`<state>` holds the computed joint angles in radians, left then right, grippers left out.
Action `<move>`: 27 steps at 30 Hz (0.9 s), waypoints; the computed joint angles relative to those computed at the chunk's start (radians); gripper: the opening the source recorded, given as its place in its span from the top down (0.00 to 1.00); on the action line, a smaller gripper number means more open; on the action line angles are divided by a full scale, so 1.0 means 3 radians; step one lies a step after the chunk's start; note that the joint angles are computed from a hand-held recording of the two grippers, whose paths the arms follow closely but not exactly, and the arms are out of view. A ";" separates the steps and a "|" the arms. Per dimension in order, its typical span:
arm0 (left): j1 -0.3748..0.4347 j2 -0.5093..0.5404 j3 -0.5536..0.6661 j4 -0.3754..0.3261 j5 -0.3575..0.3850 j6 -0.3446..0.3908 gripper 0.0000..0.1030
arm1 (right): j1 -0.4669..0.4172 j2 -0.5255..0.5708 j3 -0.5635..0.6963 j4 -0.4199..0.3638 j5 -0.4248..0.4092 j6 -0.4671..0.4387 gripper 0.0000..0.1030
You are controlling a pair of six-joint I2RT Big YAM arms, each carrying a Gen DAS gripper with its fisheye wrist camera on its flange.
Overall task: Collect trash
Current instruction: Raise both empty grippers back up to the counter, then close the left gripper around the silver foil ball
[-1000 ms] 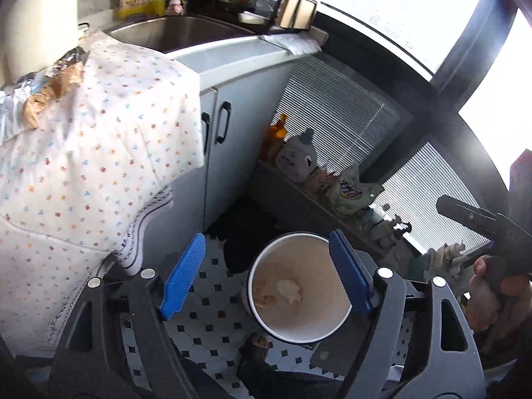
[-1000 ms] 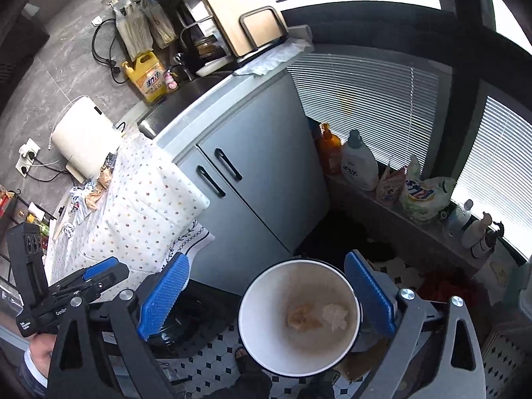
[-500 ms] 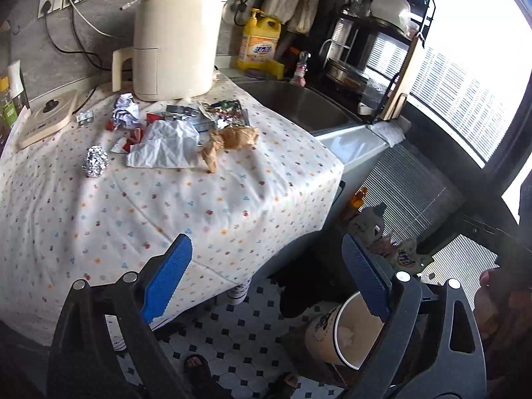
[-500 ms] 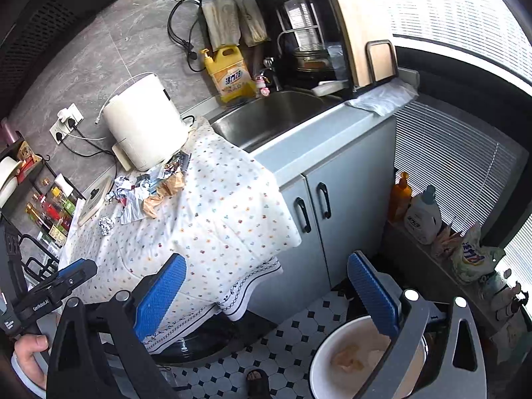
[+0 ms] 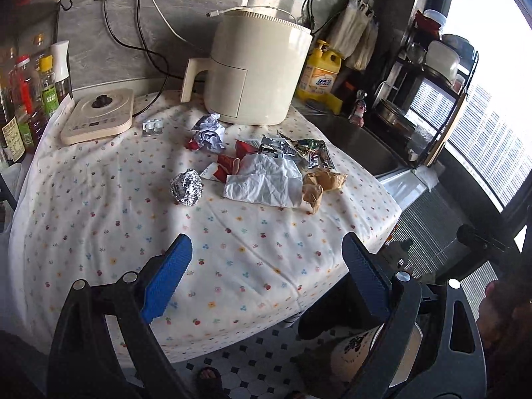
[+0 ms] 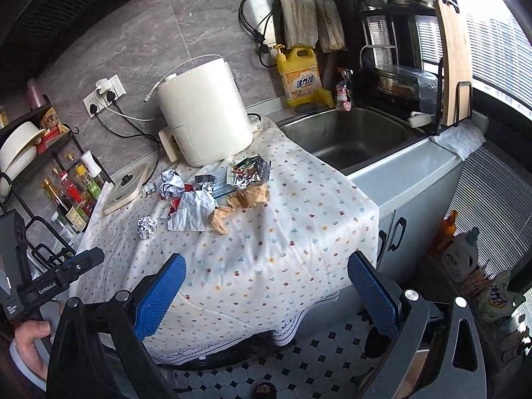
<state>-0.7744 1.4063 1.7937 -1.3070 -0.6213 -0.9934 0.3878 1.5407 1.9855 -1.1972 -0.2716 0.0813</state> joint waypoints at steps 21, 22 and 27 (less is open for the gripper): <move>0.1207 -0.0211 -0.0629 0.0756 0.1261 0.1014 0.22 | 0.0537 0.0813 0.0879 -0.0187 0.0108 0.0481 0.36; 0.1243 -0.0180 -0.0631 0.0779 0.1321 0.1048 0.23 | 0.0542 0.0853 0.0943 -0.0228 0.0109 0.0481 0.38; 0.1383 0.0039 -0.0569 0.0700 0.1588 0.1110 0.40 | 0.0590 0.1086 0.1308 -0.0434 0.0191 0.0460 0.39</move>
